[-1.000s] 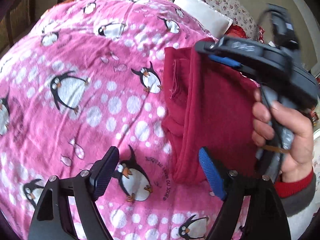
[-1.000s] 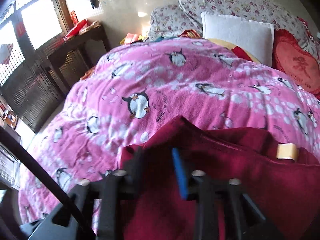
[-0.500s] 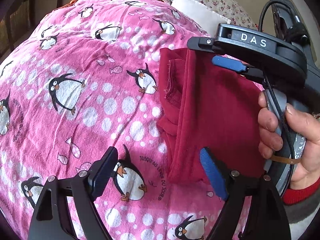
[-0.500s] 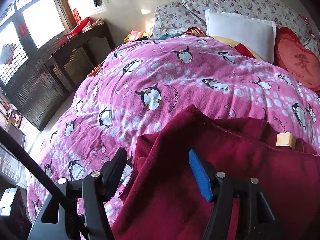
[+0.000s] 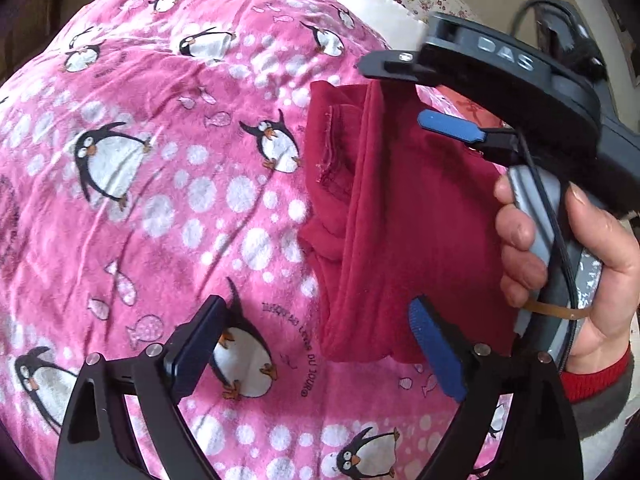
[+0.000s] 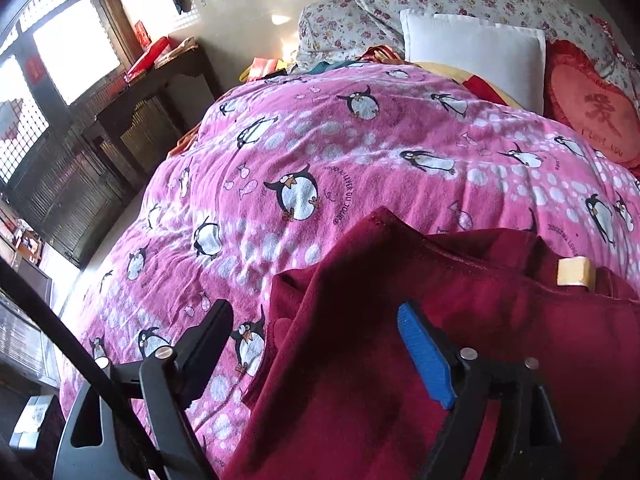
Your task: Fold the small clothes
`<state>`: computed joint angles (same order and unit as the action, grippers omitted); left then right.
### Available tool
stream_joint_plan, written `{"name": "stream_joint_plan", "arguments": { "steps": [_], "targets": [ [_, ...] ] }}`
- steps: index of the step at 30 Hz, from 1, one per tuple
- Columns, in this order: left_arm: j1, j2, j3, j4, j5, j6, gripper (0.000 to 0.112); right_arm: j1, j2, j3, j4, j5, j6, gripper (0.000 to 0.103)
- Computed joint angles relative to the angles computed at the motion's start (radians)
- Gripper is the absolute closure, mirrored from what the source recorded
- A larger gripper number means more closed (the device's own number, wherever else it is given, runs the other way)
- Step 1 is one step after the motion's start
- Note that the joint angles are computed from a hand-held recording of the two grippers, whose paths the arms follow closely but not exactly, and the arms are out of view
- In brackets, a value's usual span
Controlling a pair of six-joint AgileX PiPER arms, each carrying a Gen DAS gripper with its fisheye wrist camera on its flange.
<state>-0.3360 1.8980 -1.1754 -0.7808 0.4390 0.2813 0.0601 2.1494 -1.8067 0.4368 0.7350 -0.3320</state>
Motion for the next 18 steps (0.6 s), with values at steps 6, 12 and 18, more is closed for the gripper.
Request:
{"name": "stream_joint_plan", "arguments": {
  "steps": [6,12,18],
  "targets": [
    [0.032,0.040,-0.016,-0.195,0.060,0.194,0.017,0.050,0.088,-0.149,-0.145,0.080,0.091,0.012],
    [0.109,0.094,-0.038,-0.404,0.179,0.322,0.009,0.095,0.250,-0.431,-0.265,0.259,0.137,0.008],
    [0.064,0.085,-0.039,-0.351,0.112,0.292,0.009,0.180,0.208,-0.277,-0.558,0.092,0.204,0.037]
  ]
}}
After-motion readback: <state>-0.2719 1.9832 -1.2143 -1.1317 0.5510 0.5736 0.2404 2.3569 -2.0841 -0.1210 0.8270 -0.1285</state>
